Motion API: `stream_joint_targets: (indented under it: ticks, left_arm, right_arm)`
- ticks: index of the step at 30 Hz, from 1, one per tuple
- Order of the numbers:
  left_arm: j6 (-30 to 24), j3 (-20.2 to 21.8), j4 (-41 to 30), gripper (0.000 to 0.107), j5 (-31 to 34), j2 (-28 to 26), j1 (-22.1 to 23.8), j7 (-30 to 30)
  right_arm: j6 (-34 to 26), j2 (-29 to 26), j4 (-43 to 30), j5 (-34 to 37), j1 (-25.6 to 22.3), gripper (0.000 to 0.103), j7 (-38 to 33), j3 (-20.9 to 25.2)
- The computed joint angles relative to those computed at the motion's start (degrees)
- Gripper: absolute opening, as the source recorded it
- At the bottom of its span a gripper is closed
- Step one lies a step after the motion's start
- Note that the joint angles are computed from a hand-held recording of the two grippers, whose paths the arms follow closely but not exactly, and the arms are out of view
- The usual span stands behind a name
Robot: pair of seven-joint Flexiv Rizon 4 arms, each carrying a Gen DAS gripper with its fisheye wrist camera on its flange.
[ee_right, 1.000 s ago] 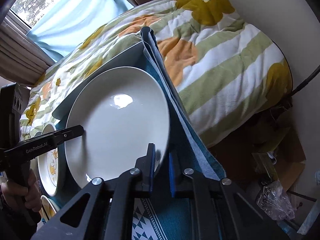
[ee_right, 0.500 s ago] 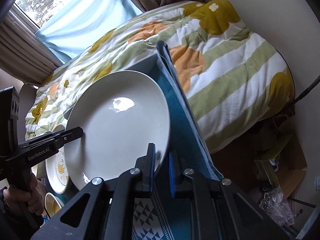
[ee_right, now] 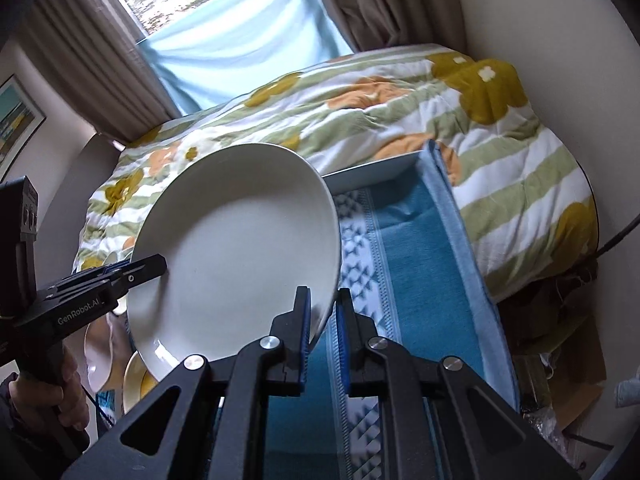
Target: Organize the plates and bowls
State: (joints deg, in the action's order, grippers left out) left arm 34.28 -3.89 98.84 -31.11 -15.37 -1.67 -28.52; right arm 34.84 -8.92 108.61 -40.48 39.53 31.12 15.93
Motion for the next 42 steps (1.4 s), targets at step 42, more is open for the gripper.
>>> stream_joint_targets:
  ticks: [42]
  left_arm:
    - [7.11,6.60,12.20,0.018,6.09,-1.16,12.09,4.74]
  right_arm:
    - [4.35,-22.60,-21.91,6.51,14.86,0.012,-9.00,-6.36]
